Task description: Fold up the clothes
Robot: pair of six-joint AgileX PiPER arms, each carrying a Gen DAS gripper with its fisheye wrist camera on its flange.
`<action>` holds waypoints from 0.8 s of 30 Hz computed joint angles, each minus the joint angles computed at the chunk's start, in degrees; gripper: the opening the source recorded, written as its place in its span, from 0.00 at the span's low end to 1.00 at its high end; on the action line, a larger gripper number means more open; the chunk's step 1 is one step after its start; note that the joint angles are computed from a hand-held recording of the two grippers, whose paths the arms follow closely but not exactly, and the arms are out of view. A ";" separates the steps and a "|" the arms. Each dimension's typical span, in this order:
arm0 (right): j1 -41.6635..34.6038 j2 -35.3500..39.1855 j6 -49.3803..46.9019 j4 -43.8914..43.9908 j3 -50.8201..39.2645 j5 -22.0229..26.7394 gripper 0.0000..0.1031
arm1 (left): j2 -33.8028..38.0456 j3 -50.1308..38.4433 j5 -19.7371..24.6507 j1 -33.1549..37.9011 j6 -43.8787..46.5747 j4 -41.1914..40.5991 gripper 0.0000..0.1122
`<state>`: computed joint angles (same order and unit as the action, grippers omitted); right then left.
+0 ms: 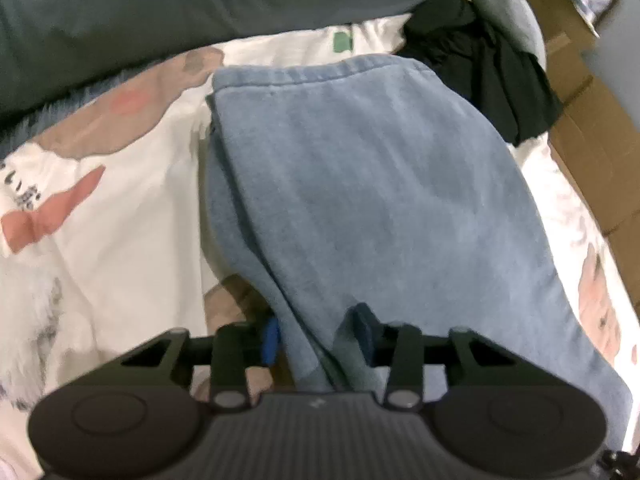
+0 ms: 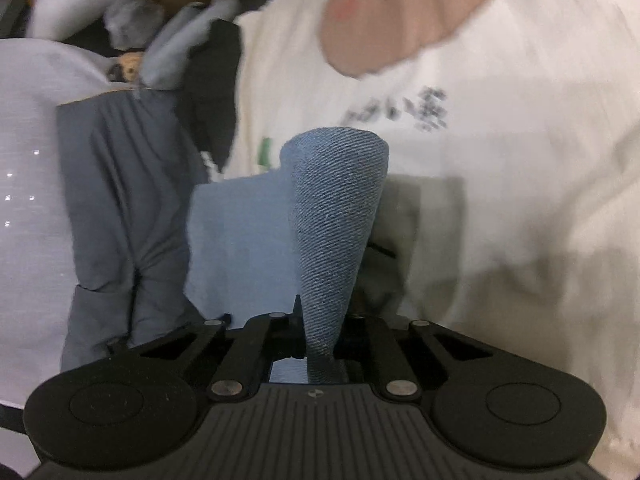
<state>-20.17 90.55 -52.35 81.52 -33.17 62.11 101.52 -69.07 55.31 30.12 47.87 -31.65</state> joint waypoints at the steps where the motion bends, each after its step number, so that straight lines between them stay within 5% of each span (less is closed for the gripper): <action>1: -0.11 -0.53 1.32 -0.41 -1.14 0.22 0.06 | 0.15 -0.51 0.62 -0.05 -1.10 0.21 0.32; 10: -1.99 0.48 12.71 -7.72 -15.13 3.35 0.06 | -2.76 0.25 2.84 -3.18 -8.63 3.03 0.27; 24: -11.40 4.12 14.54 -14.39 -24.20 4.08 0.06 | -7.72 5.76 6.50 -7.51 -12.19 2.15 0.20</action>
